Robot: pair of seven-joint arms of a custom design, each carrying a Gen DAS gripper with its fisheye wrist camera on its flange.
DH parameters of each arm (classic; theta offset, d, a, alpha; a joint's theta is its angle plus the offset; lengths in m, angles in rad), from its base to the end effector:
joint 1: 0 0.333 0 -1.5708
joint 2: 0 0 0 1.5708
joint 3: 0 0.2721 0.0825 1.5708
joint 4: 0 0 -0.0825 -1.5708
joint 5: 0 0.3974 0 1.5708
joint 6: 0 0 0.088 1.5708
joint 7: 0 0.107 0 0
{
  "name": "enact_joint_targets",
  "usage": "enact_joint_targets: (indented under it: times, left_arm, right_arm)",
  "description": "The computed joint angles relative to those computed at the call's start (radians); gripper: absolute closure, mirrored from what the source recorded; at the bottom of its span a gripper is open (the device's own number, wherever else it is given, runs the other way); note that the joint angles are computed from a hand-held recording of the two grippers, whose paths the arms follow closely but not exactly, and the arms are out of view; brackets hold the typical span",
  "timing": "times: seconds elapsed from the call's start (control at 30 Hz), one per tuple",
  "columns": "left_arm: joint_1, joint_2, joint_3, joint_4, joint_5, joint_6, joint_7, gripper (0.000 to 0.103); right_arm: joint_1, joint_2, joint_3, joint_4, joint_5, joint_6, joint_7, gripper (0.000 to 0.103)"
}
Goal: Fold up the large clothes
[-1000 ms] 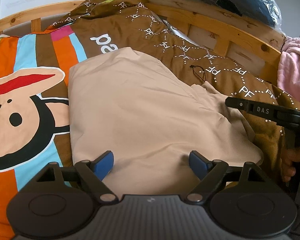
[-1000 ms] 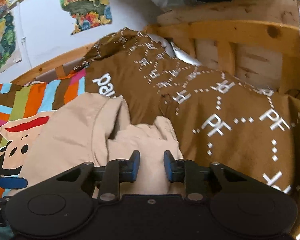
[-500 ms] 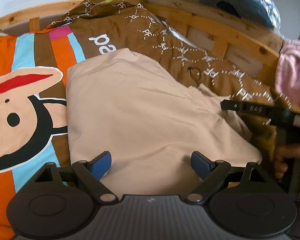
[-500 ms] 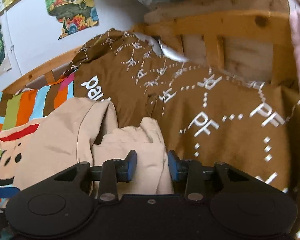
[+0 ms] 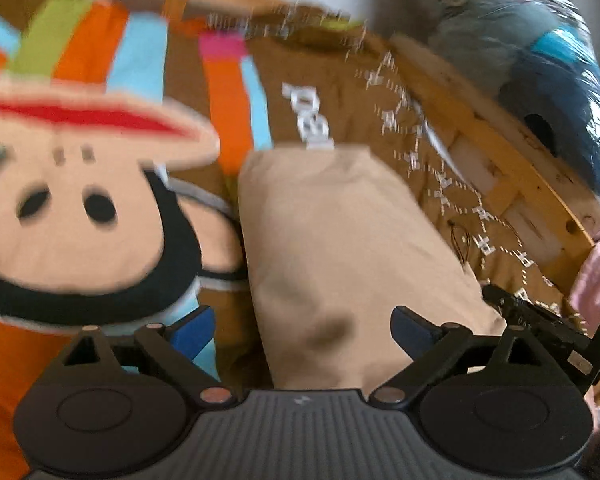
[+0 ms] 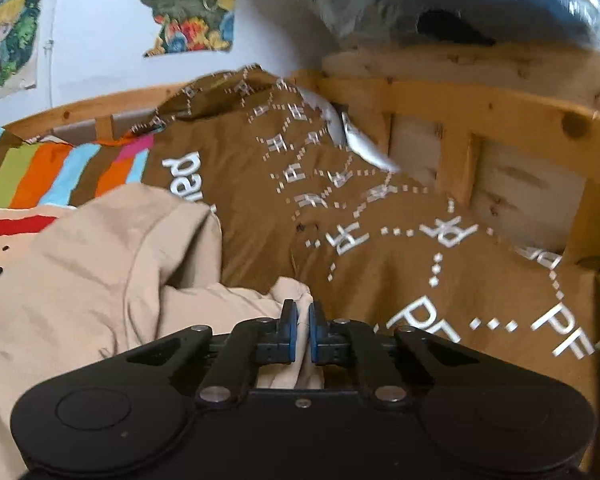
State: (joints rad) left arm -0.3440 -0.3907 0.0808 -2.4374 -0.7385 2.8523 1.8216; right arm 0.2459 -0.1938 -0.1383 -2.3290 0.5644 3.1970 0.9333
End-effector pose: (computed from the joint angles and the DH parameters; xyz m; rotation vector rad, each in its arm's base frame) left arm 0.4886 -0.0925 0.4824 -2.0168 1.7868 -1.2805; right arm 0.5400 0.0052 0.4831 -1.6915 1.4531 -0.9000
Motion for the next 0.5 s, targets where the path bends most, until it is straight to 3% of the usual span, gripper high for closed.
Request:
enact_joint_targets:
  times: [0.03, 0.1, 0.17, 0.2, 0.23, 0.33, 0.5]
  left_arm:
    - [-0.019, 0.006, 0.031, 0.006, -0.035, -0.031, 0.031, 0.008]
    - [-0.009, 0.023, 0.037, 0.018, -0.056, -0.08, 0.065, 0.008]
    - [0.01, 0.03, 0.02, 0.02, -0.063, -0.111, 0.096, 0.009]
    - [0.012, 0.031, 0.019, 0.021, -0.081, -0.126, 0.126, 0.009]
    - [0.015, 0.035, 0.017, 0.028, -0.101, -0.139, 0.15, 0.009]
    - [0.029, 0.041, -0.003, 0.033, -0.156, -0.156, 0.199, 0.009]
    - [0.072, 0.071, -0.038, 0.063, -0.191, -0.196, 0.211, 0.006]
  right_arm:
    - [0.004, -0.004, -0.005, 0.0, 0.002, -0.008, -0.005, 0.097]
    - [0.005, -0.029, -0.017, 0.008, 0.016, -0.069, -0.013, 0.094]
    - [0.073, -0.072, -0.09, 0.026, 0.142, -0.148, -0.104, 0.083]
    - [0.094, -0.089, -0.116, 0.038, 0.206, -0.187, -0.148, 0.069]
    - [0.105, -0.092, -0.141, 0.069, 0.253, -0.261, -0.182, 0.053]
    - [0.085, -0.009, -0.18, 0.245, 0.285, -0.581, -0.201, 0.027]
    - [0.019, 0.242, -0.154, 0.577, 0.246, -0.918, -0.114, 0.009]
